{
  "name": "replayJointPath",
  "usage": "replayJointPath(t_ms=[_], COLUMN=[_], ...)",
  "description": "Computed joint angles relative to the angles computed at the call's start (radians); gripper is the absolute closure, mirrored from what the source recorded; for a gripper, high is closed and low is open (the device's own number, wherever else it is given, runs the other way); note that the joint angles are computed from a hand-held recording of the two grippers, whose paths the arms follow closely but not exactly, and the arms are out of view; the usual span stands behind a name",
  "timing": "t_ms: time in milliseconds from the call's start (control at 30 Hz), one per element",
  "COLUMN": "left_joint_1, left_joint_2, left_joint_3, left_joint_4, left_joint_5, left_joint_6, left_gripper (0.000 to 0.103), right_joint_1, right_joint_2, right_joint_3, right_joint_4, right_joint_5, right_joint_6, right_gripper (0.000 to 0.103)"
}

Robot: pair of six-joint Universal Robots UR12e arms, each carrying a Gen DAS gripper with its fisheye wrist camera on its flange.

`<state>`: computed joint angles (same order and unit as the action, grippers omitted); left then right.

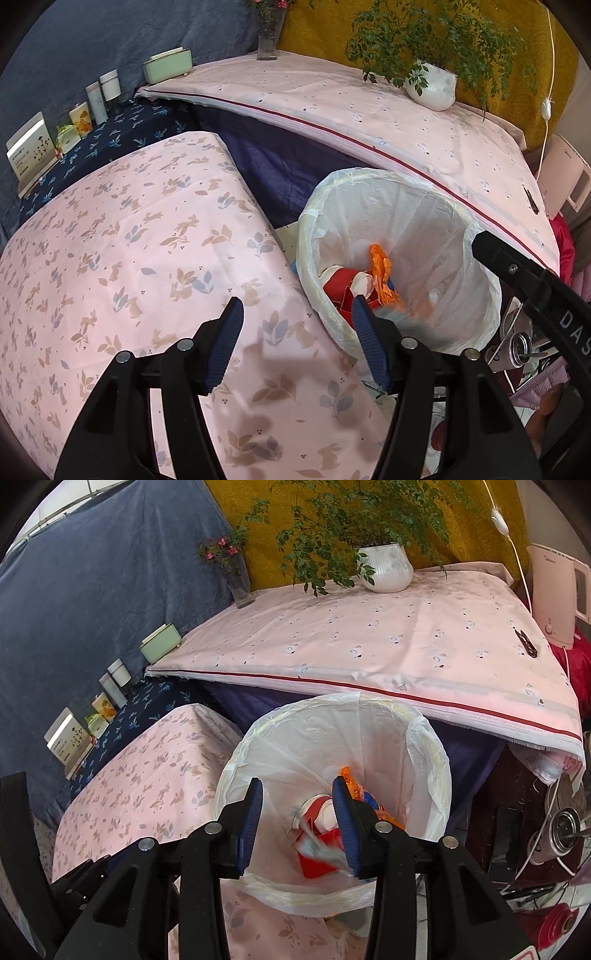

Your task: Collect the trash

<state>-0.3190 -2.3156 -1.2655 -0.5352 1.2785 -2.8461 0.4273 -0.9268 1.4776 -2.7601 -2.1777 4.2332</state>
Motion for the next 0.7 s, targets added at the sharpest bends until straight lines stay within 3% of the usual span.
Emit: replayJointPath(t_ms=[100, 233, 433, 700], left_joint_1=[0.002, 0.006, 0.015, 0.028], left_joint_2=[0.003, 0.008, 0.015, 0.034], left_joint_3=[-0.005, -0.015, -0.027, -0.066], left_joint_4=[0.005, 0.023, 0.044, 0.089], left_joint_5=[-0.002, -0.001, 0.0, 0.01], left_joint_6=[-0.002, -0.009, -0.027, -0.051], left_gripper=[0.045, 0.038, 0.034, 0.026], right_joint_1=[0.004, 0.011, 0.021, 0.041], right_joint_2=[0.001, -0.001, -0.006, -0.012], right_joint_3=[-0.008, -0.016, -0.027, -0.031], right_joint_4=[0.011, 0.029, 0.084, 0.166], right_joint_5=[-0.005, -0.021, -0.038, -0.066], right_joint_6=[-0.01, -0.011, -0.006, 0.017], right_gripper=[0.064, 0.053, 0.051, 0.039])
